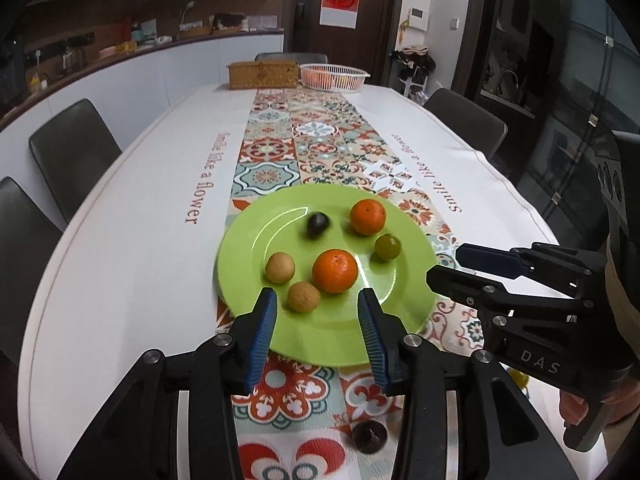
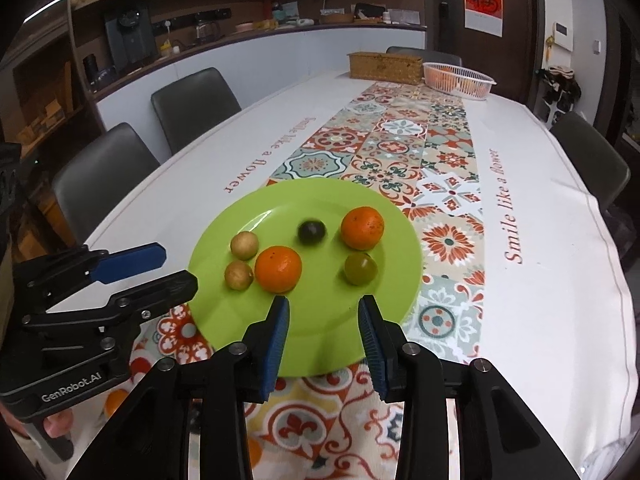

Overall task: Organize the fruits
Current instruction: 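Open the left tool to drop the kiwi on the plate while the right tool releases the plum, then move both tools back toward the loose oranges on the runner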

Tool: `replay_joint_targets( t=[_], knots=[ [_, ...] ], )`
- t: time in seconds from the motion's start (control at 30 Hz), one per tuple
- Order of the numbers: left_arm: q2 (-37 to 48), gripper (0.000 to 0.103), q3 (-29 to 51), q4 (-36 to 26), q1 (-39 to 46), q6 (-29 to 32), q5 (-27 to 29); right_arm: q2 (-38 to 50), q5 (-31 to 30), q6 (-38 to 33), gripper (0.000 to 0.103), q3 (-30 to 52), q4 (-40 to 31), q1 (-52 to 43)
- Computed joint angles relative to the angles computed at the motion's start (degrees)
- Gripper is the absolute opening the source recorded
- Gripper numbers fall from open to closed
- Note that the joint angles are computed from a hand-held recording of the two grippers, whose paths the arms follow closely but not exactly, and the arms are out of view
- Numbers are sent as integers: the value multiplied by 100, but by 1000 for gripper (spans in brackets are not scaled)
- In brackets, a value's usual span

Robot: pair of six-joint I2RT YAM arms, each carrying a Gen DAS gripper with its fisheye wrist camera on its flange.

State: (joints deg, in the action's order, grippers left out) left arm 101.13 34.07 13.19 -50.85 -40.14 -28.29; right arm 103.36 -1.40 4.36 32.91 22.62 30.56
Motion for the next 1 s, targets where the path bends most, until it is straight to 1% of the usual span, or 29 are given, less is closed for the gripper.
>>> replay_joint_targets(
  t=[0.23, 0.33, 0.4, 0.43, 0.5, 0.6, 0.7, 0.83, 0.9, 1.0],
  knots=[
    [-824, 47, -129, -745, -610, -447, -658, -1130, 91, 30, 37, -660, -105, 214],
    [-1145, 49, -125, -1198, -925, -716, -991, -1625, 132, 73, 37, -882, -243, 358],
    [-1313, 53, -95, -1590, -1157, -971, -1217, -1971, 217, 152, 37, -1035, -360, 502],
    [-1388, 53, -81, -1776, -1271, -1108, -1324, -2093, 258, 180, 37, -1090, -410, 562],
    [-1565, 56, -118, -2104, -1550, -1439, -1534, -2376, 357, 253, 37, -1200, -566, 713],
    [-1754, 58, -119, -2635, -1903, -1960, -1783, -2647, 518, 361, 42, -1359, -663, 930],
    [-1866, 62, -69, -3270, -2267, -2594, -2053, -2852, 645, 457, 43, -1449, -798, 1120],
    [-1848, 64, -3, -3977, -2685, -3371, -2241, -3129, 827, 640, 43, -1605, -948, 1411],
    [-1737, 67, 25, -4241, -2859, -3756, -2266, -3210, 922, 740, 43, -1683, -975, 1572],
    [-1603, 67, -7, -4354, -3034, -4165, -2201, -3206, 980, 851, 43, -1772, -974, 1749]
  ],
)
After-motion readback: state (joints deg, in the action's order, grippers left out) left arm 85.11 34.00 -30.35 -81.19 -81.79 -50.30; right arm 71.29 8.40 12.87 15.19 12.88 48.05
